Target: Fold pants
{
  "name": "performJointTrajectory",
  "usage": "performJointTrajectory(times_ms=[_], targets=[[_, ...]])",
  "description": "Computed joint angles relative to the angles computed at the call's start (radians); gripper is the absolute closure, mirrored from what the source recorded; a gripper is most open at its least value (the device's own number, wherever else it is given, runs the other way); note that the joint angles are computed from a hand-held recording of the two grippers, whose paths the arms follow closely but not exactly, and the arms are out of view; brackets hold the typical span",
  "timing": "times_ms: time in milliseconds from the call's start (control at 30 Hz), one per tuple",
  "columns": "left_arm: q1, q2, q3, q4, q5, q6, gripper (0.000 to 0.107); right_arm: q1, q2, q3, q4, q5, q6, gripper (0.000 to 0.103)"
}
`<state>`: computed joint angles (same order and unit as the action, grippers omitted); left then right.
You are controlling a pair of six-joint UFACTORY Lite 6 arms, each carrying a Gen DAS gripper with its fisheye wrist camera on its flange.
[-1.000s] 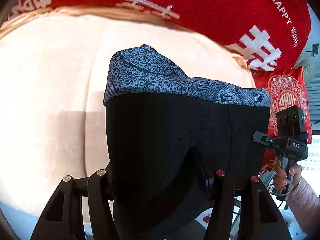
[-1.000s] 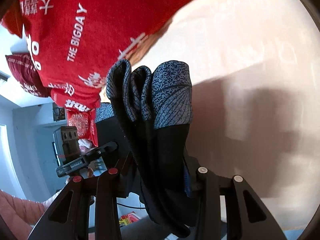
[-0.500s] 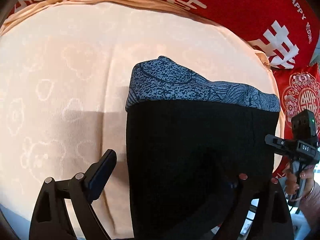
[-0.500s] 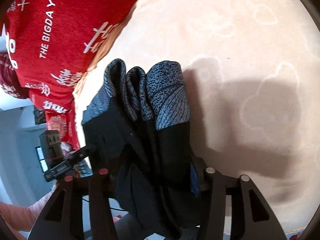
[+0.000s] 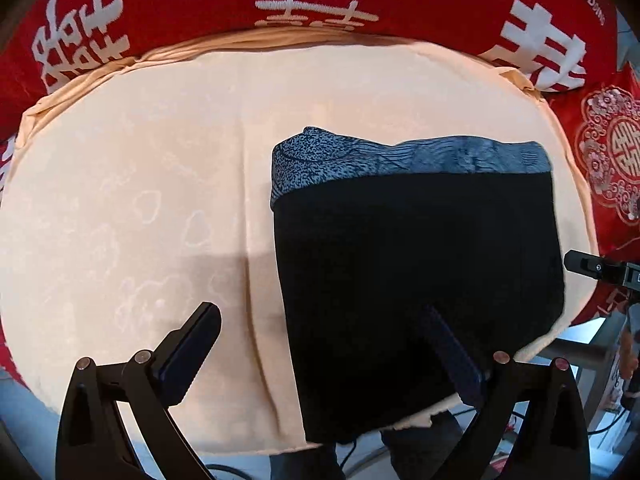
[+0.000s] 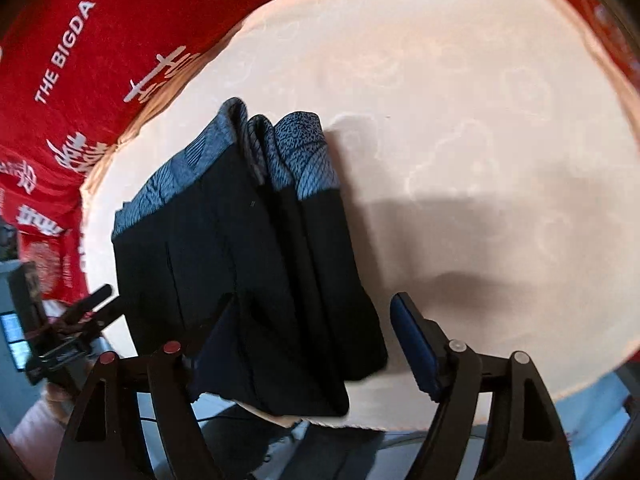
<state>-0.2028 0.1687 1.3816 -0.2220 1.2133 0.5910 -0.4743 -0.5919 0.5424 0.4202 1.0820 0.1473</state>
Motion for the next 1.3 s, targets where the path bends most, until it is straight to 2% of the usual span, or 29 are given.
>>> performJointTrajectory(times_ms=[67, 133, 233, 367, 667, 867, 1067, 1300], targets=[[0.007, -0.044, 0.001, 0.004, 0.023, 0.005, 0.005, 0.064, -0.054, 0.034, -0.065, 0.039, 0.11, 0.019], [0.0, -0.118, -0.017, 0.018, 0.018, 0.013, 0.005, 0.144, -0.089, 0.079, -0.125, 0.07, 0.223, 0.01], [-0.011, -0.184, -0.005, 0.032, 0.041, 0.014, 0.005, 0.347, -0.1, 0.173, -0.273, 0.105, 0.451, 0.01], [0.011, -0.195, 0.073, 0.026, 0.136, 0.024, 0.005, 0.649, -0.013, 0.337, -0.45, 0.195, 0.742, 0.01], [0.063, -0.168, 0.285, 0.052, 0.304, 0.087, 0.005, 1.083, 0.202, 0.687, -0.573, 0.364, 1.23, 0.01], [0.111, -0.143, 0.39, 0.053, 0.373, 0.12, 0.005, 1.217, 0.352, 0.889, -0.584, 0.456, 1.341, 0.01], [0.121, -0.161, 0.438, 0.061, 0.389, 0.103, 0.005, 1.243, 0.43, 1.007, -0.573, 0.509, 1.366, 0.01], [-0.004, -0.206, 0.423, 0.132, 0.386, -0.076, 0.005, 1.23, 0.439, 1.063, -0.567, 0.569, 1.311, 0.01]])
